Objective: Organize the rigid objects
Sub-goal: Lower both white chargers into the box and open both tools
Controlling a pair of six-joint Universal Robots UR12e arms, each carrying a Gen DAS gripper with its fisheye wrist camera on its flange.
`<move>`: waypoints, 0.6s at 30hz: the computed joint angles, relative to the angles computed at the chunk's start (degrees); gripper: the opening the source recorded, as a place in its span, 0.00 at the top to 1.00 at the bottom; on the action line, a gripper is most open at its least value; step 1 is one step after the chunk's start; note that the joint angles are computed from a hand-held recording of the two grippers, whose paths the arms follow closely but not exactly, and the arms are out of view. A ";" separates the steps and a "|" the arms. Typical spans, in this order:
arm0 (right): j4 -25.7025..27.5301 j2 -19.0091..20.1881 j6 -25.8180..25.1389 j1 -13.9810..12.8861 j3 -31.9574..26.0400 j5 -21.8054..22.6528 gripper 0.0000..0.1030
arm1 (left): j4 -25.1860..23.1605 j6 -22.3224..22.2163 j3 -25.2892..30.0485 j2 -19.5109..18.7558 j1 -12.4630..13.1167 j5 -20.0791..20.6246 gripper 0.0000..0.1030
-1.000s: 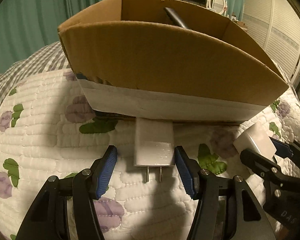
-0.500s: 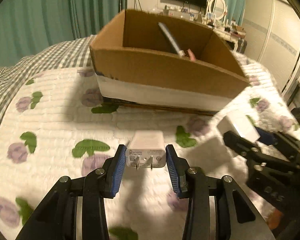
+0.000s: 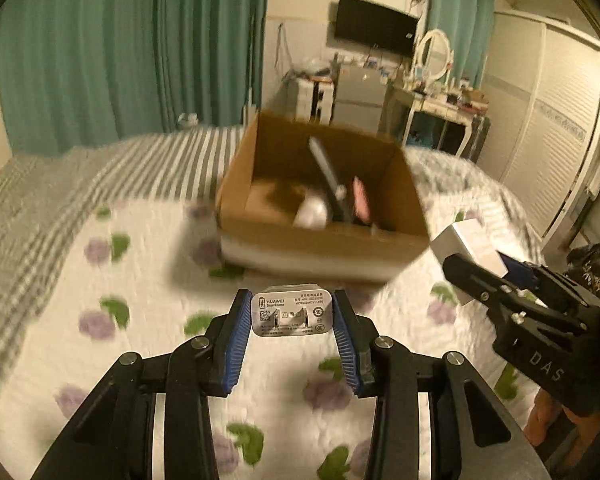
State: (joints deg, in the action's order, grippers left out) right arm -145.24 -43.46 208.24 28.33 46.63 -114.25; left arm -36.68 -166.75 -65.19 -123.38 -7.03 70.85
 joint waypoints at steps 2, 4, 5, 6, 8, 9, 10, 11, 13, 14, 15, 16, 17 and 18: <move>-0.49 0.78 -1.52 -0.61 -2.37 0.64 0.52 | 0.50 -0.43 3.00 -1.26 -0.31 -0.36 0.61; -0.48 2.16 -3.25 -1.26 -5.71 1.21 0.52 | 0.17 -0.71 7.13 -3.32 -0.77 -0.25 0.61; -0.11 2.88 -4.09 -1.57 -7.33 1.52 0.52 | -0.19 -0.66 8.84 -4.18 -0.99 0.01 0.61; 0.34 3.66 -4.95 -1.92 -9.00 1.85 0.52 | -0.69 -0.43 11.01 -5.40 -1.30 0.49 0.61; 2.16 5.81 -6.72 -2.66 -13.36 2.19 0.52 | -2.21 0.08 15.85 -8.24 -1.94 1.62 0.61; 3.11 6.83 -7.43 -2.99 -15.31 2.29 0.52 | -3.50 0.42 18.72 -10.00 -2.28 2.25 0.61; 4.55 8.38 -8.40 -3.48 -18.17 2.40 0.52 | -4.90 0.93 21.42 -11.68 -2.51 2.52 0.61; 5.67 9.45 -8.88 -3.76 -20.11 2.37 0.52 | -5.85 1.05 23.29 -12.88 -2.67 2.81 0.61; 7.79 11.47 -9.20 -4.31 -23.60 2.26 0.52 | -8.59 1.09 28.02 -15.94 -2.99 3.78 0.61; 8.37 12.47 -8.82 -4.74 -25.04 2.76 0.52 | -9.58 0.84 29.98 -17.27 -3.05 4.06 0.61; 8.42 12.83 -8.56 -4.94 -25.43 3.15 0.52 | -10.75 0.69 32.32 -18.83 -3.07 3.90 0.61; 8.78 13.49 -7.91 -5.30 -26.08 3.91 0.52 | -11.87 0.64 34.37 -20.16 -3.09 3.88 0.61; 9.19 13.81 -7.59 -5.53 -26.36 4.53 0.52 | -12.42 0.73 35.33 -20.91 -3.11 4.05 0.61; 9.59 14.00 -7.22 -5.74 -26.43 5.10 0.52 | -13.07 0.93 36.45 -21.70 -3.18 4.37 0.61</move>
